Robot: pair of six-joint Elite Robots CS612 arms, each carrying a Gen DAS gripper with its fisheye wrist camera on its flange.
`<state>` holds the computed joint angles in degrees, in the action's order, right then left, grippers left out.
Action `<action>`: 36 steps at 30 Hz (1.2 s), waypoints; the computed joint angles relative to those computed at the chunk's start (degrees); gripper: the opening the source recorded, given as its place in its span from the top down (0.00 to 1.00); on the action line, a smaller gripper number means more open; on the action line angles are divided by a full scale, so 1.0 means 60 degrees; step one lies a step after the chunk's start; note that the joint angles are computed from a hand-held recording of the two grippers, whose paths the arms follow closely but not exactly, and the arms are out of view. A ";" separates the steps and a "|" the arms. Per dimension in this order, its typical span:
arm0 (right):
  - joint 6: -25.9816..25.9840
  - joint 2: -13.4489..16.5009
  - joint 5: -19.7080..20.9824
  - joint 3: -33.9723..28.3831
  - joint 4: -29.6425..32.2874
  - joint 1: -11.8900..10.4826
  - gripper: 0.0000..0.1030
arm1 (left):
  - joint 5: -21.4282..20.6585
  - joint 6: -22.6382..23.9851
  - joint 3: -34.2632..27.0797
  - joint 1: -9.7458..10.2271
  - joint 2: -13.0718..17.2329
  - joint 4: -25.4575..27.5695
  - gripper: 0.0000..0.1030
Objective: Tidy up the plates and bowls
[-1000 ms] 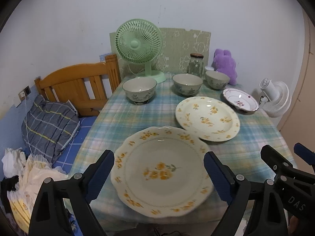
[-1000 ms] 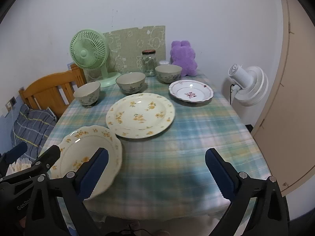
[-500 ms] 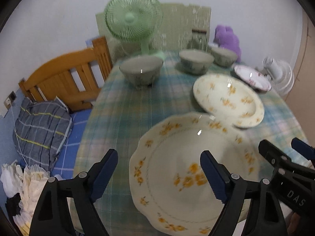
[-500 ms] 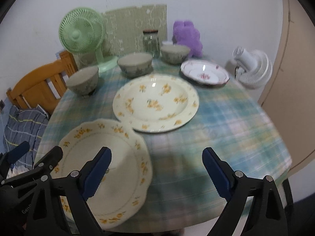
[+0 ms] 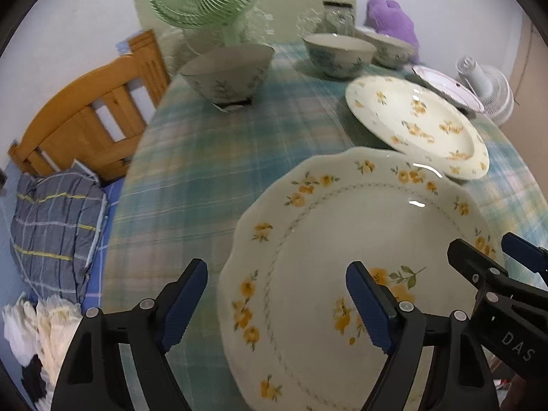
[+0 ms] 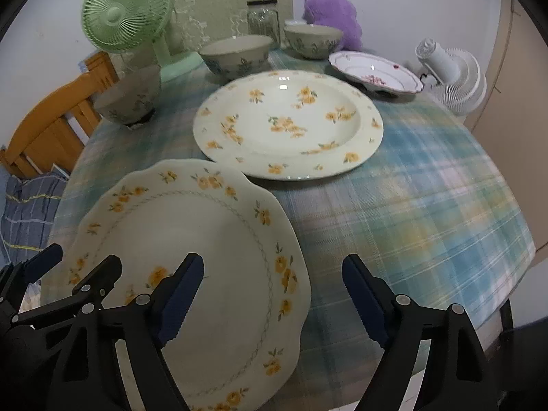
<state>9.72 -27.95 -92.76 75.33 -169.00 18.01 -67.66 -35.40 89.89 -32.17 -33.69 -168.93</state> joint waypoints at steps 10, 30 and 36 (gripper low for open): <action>0.0261 0.0258 -0.0073 -0.0534 0.0978 0.0083 0.29 | -0.0615 0.0302 -0.0302 0.0224 0.0178 0.0126 0.22; 0.0203 0.0159 -0.0420 -0.0829 0.2004 0.0155 0.36 | -0.1616 0.0200 -0.0259 0.0337 -0.0077 0.0526 0.27; -0.0038 0.0022 -0.0365 -0.0772 0.1899 0.0150 0.36 | -0.1514 0.0002 -0.0154 0.0318 -0.0251 0.0528 0.27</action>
<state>9.49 -27.82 -94.95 70.70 -157.60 18.90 -76.75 -35.39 88.97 -30.26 -35.20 -165.77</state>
